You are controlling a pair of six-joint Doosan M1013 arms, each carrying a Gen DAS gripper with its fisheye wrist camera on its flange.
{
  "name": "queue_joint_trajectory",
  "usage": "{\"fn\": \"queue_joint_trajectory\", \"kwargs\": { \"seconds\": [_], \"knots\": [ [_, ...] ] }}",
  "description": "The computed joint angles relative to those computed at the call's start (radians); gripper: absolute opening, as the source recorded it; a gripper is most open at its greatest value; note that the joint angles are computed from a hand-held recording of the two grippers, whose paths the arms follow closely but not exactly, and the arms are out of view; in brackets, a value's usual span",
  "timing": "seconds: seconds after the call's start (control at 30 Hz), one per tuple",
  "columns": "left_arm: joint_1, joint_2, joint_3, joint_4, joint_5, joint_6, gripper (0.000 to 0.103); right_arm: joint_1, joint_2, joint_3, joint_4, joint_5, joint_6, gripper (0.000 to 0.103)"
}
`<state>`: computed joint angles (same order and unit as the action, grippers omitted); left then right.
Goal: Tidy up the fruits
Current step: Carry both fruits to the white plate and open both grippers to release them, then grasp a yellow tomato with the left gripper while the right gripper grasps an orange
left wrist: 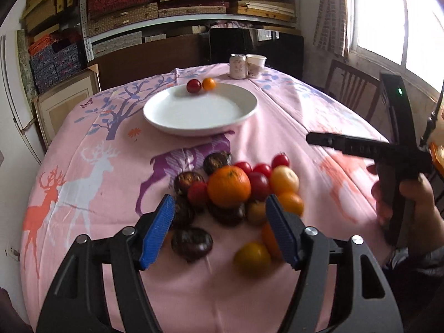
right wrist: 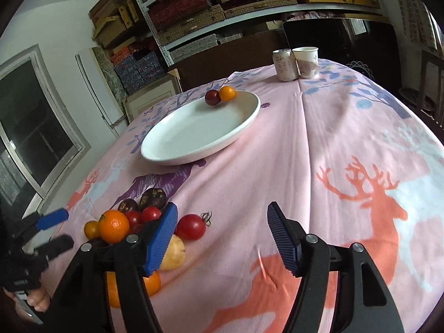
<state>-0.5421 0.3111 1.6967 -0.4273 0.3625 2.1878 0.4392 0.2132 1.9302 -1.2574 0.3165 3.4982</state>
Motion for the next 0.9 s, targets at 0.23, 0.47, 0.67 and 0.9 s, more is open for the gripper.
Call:
{"fn": "queue_joint_trajectory", "kwargs": {
  "seconds": [0.23,0.47,0.67,0.9],
  "knots": [
    [-0.001,-0.007,0.068,0.056,0.027,-0.043,0.055,0.009,-0.008,0.032,-0.045,-0.011,0.034,0.073],
    [-0.023,0.001,0.071,0.079,0.004,-0.011,0.048,0.014,-0.015,0.047,-0.138,-0.014,0.127,0.073],
    [-0.018,0.036,0.036,0.047,0.028,-0.021,0.036,0.011,-0.013,0.046,-0.126,-0.024,0.116,0.073],
    [0.003,0.006,0.061,-0.095,0.013,0.100,0.036,0.036,-0.007,0.027,-0.011,-0.067,-0.130,0.073]
  ]
}}
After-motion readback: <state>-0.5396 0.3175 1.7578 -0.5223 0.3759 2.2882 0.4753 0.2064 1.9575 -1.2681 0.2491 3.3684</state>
